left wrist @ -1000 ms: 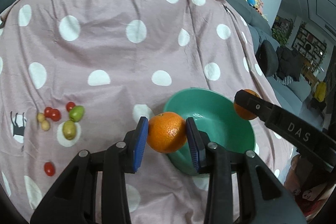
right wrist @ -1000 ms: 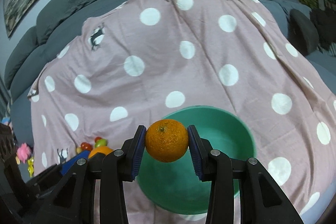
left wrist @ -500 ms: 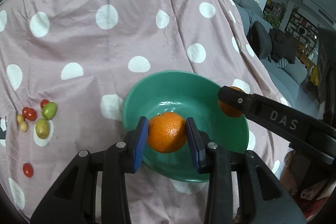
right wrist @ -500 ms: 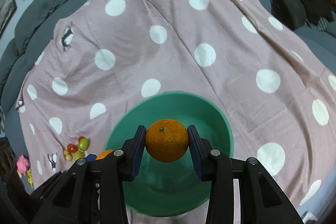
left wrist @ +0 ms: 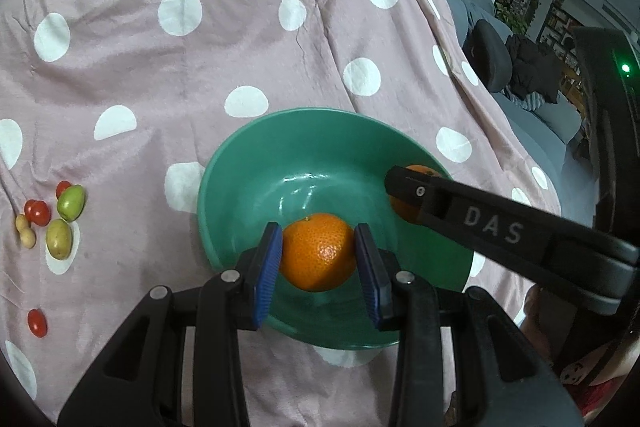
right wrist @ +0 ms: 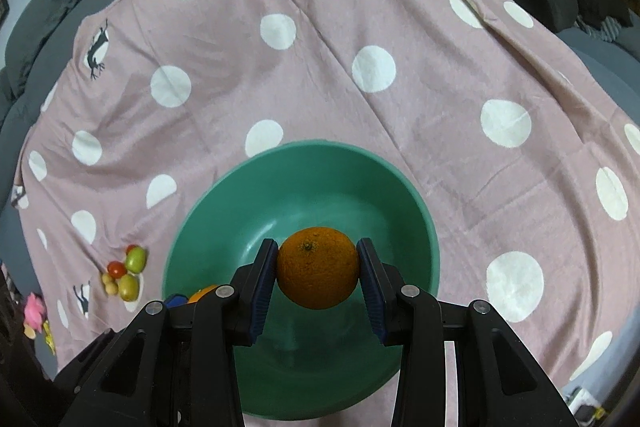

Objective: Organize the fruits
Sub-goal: 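Open the left gripper over the bowl while the right gripper releases its orange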

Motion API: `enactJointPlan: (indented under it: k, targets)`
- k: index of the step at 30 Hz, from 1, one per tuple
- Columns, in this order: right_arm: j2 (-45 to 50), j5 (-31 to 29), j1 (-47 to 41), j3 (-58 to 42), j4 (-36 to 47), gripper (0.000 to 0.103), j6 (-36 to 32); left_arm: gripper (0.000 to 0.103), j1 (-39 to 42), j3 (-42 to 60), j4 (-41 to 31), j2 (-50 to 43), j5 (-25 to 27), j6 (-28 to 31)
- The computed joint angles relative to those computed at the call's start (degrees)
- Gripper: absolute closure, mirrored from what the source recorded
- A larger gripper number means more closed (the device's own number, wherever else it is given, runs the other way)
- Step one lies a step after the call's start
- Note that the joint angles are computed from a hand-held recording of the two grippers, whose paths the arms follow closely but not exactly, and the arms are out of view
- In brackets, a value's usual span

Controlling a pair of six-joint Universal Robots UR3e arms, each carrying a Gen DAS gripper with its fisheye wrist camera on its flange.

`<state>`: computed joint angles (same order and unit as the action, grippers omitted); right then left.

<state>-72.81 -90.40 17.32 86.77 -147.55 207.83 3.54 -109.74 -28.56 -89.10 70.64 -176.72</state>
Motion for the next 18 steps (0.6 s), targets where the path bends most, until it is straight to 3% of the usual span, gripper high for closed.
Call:
enactJointPlan:
  k: [7, 9, 11, 13, 18]
  targets:
    - [1.2, -1.6, 0.5, -2.4, 4.3, 0.061, -0.1, 0.063, -0.6, 2.0, -3.0, -1.3, 0.3, 0.3]
    - [1.7, -2.1, 0.7, -3.4, 5.5, 0.06, 0.0, 0.051, 0.8, 0.8, -2.7, 0.5, -2.4, 0.6]
    - [1.6, -1.6, 0.5, -3.3, 5.2, 0.04, 0.0, 0.034, 1.2, 0.0, -2.1, 2.8, -1.5, 0.7]
    - [0.3, -1.5, 0.4, -1.2, 2.0, 0.031, 0.9, 0.029, 2.4, -1.9, -0.7, 5.8, -1.2, 1.3]
    - [-1.4, -1.7, 1.5, 0.6, -2.7, 0.031, 0.9, 0.028, 12.6, -6.4, -5.9, 15.6, -5.6, 4.4]
